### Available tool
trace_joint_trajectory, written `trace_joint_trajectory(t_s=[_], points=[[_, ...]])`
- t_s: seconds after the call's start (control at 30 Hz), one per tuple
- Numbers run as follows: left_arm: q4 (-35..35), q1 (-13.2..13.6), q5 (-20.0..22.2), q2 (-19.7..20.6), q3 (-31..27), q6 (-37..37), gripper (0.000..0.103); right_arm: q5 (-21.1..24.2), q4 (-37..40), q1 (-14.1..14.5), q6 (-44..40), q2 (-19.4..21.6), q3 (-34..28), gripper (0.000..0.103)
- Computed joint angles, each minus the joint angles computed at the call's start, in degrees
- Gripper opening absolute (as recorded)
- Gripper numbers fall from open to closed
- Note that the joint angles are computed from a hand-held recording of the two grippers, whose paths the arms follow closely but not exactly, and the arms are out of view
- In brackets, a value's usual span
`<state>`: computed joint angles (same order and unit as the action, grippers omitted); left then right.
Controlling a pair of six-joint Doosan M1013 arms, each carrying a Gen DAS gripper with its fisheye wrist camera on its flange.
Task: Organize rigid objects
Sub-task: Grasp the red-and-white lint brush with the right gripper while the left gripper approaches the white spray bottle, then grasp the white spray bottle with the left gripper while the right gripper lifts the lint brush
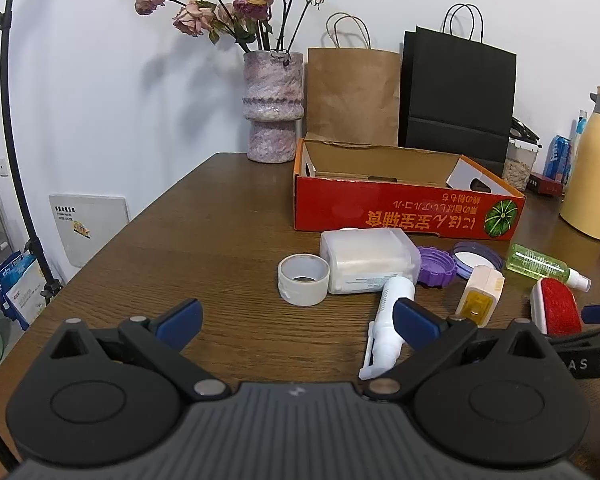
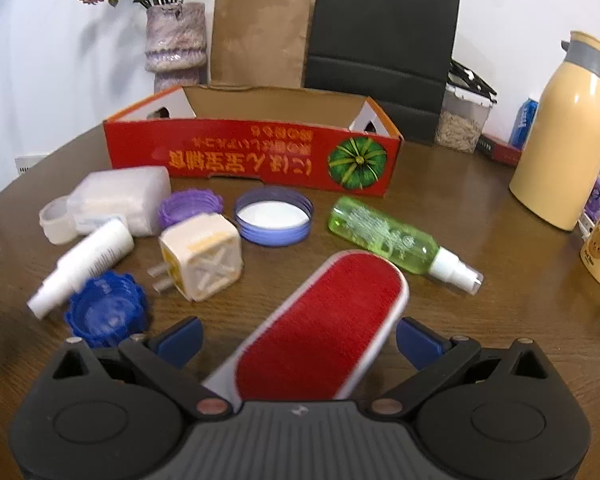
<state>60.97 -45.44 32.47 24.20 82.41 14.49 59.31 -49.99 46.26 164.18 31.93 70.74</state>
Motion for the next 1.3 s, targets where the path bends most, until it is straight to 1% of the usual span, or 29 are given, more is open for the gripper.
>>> trace_joint_trajectory(t_s=[0.1,0.2,0.23,0.3,0.37,0.43,0.5,0.6,0.73,0.8,0.93,1.1,1.2,1.27,1.3], points=[[-0.99,-0.05,0.32,0.49,-0.72,1.07,0.103,-0.66,0.34,-0.12,0.60,-0.66,1.30,0.099],[-1.84,-0.18,0.76,0.93,-1.43,2.26,0.103,-4.38,0.93,-0.45,0.91,-1.88,3.30,0.084],[-2.10,-0.24,0.96,1.08,-1.66,2.64,0.103,-5.33,1.19,-0.52,0.14,-2.14,3.73,0.076],[-2.44,-0.29,1.21,1.29,-2.01,3.12,0.103,-7.53,0.96,-0.73,-0.79,-2.83,4.89,0.070],[-2.62,-0.34,1.65,1.54,-2.41,3.57,0.103,-9.88,1.53,-1.24,-3.12,-3.62,5.99,0.061],[-2.96,-0.40,2.15,1.93,-2.99,4.09,0.103,-12.27,2.11,-1.89,-5.52,-4.40,7.09,0.056],[-3.43,-0.44,2.49,2.30,-3.55,4.71,0.103,-13.75,2.52,-2.53,-7.52,-4.79,7.66,0.056],[-3.99,-0.55,2.88,2.89,-4.35,5.59,0.103,-14.88,1.82,-3.14,-8.11,-4.86,8.00,0.055],[-5.98,-0.43,3.04,3.91,-5.87,7.92,0.103,-18.00,-2.22,-3.43,-2.57,-5.34,9.97,0.055],[-6.94,-0.31,2.79,4.49,-6.67,9.23,0.103,-18.47,-5.21,-3.16,0.15,-5.45,10.75,0.055],[-11.94,0.19,2.42,6.34,-9.39,14.66,0.102,-19.49,-8.84,-2.95,3.30,-5.86,11.86,0.055],[-19.18,0.85,2.63,8.10,-11.93,21.16,0.088,-20.53,-10.57,-2.96,5.26,-6.26,12.58,0.055],[-22.95,1.34,1.58,8.40,-12.25,24.03,0.081,-21.14,-10.54,-3.05,5.22,-6.36,12.76,0.055],[-24.29,1.51,1.25,8.48,-12.35,25.05,0.074,-21.20,-10.97,-2.99,5.45,-6.37,12.82,0.055],[-25.14,1.58,1.21,8.50,-12.36,25.69,0.068,-21.22,-11.32,-2.94,5.64,-6.38,12.88,0.055]])
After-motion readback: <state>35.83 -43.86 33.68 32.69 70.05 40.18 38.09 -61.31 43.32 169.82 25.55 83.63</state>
